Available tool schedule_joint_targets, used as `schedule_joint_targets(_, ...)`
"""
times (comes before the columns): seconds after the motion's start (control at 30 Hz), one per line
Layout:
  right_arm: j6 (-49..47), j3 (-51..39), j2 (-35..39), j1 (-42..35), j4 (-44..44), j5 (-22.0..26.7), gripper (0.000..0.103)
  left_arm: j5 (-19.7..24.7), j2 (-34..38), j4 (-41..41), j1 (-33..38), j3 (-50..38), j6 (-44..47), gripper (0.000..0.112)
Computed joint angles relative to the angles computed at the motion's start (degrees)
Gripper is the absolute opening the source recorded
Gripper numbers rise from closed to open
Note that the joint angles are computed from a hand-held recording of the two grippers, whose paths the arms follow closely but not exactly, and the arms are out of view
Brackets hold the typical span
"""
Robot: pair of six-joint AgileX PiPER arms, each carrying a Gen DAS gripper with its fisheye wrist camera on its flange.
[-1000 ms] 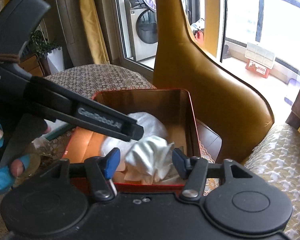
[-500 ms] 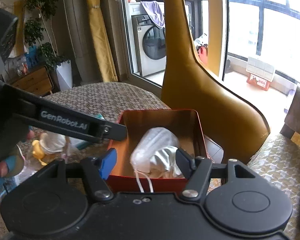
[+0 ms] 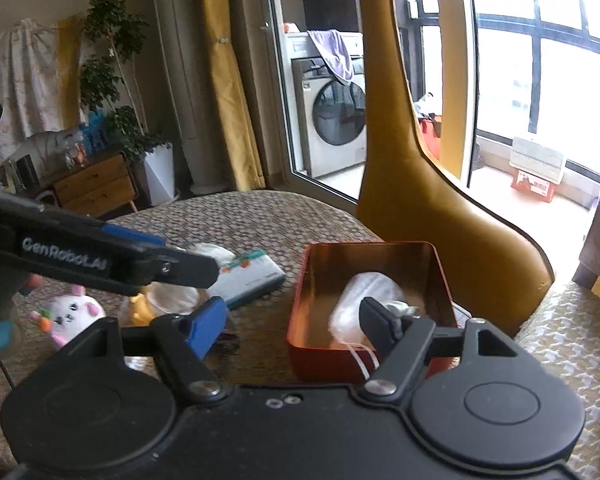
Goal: Organize soft objects
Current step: 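Lift both open tools out of the red tin box, then grasp the blue printed mask with the left tool while the right tool grasps the clear packet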
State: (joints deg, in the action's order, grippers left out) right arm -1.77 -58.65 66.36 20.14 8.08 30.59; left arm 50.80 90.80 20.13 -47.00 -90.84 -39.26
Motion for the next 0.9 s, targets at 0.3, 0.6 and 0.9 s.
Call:
schedule_joint_targets(0.3,13.7,0.1,-2.9,10.2,-10.8,0.2,0.086,-0.5,-14.0,4.6,-1.0,13.8,-5.0,0.075)
schedule_joint_targets(0.6,31.2,1.8,-2.6,21.6,-26.7,-1.4,0.1,1.6,-27.6,9.2,-3.0,26.3,-10.8,0.085)
schedule_joint_targets(0.9,39.3,2.5,-0.2,25.5,-31.0,-3.2,0.102,5.1,-36.6,18.6,-8.4,34.6,-21.5,0.102)
